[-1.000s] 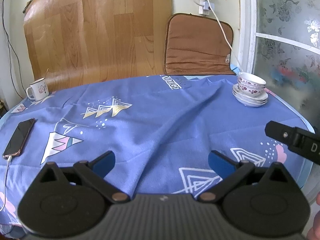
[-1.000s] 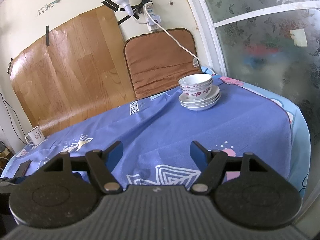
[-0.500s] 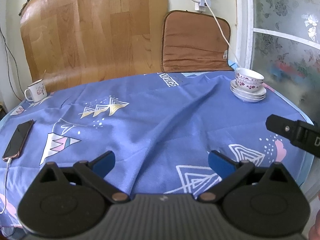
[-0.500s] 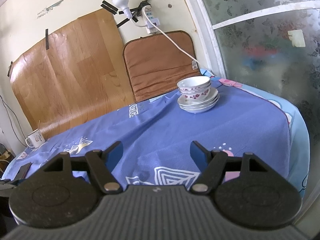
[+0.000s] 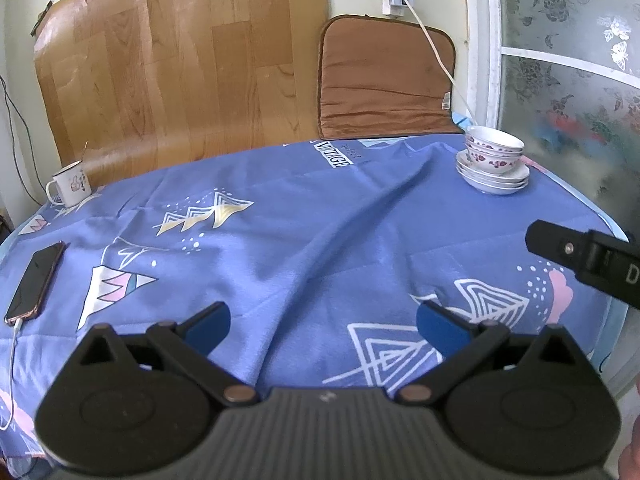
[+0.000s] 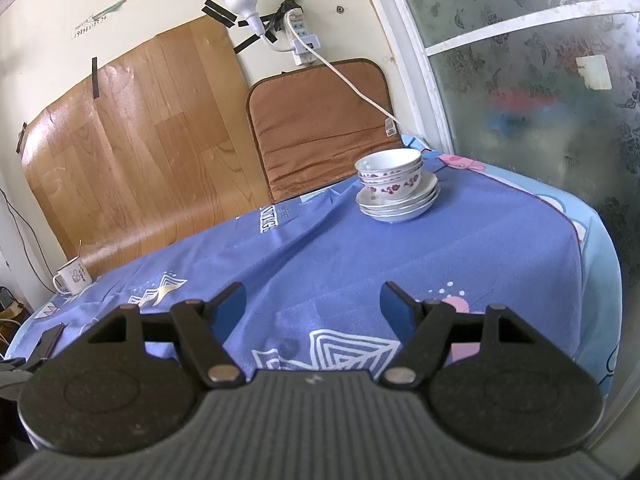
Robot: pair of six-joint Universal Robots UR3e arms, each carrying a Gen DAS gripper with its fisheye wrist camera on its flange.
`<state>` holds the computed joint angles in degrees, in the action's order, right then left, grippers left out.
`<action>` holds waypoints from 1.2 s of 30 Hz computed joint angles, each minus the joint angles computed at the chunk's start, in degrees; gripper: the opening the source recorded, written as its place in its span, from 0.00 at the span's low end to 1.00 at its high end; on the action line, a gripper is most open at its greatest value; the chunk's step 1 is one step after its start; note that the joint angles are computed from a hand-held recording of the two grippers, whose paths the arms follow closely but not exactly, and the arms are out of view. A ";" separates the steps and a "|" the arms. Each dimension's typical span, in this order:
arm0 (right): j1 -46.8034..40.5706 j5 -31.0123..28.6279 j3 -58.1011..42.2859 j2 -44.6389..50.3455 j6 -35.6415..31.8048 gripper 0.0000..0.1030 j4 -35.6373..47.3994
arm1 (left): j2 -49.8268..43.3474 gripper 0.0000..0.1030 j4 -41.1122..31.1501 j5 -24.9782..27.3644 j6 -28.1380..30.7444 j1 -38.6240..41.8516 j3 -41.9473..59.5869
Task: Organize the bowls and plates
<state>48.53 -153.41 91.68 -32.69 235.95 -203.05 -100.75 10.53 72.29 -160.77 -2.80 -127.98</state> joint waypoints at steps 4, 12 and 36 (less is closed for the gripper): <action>0.08 -0.35 -0.49 0.46 -0.45 0.74 -0.50 | -0.05 1.00 0.38 0.02 0.09 -0.01 -0.06; 0.25 -0.69 -0.70 0.64 -0.36 0.74 -0.54 | 0.00 1.00 4.17 -0.64 -0.72 0.56 -1.66; 0.29 -0.90 -1.11 0.81 -0.41 0.74 -0.57 | -0.82 1.00 4.76 1.93 1.00 -1.13 -0.90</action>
<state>48.82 -154.31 90.58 -31.88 235.54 -203.62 -101.57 15.28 74.22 -159.77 -3.92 -128.88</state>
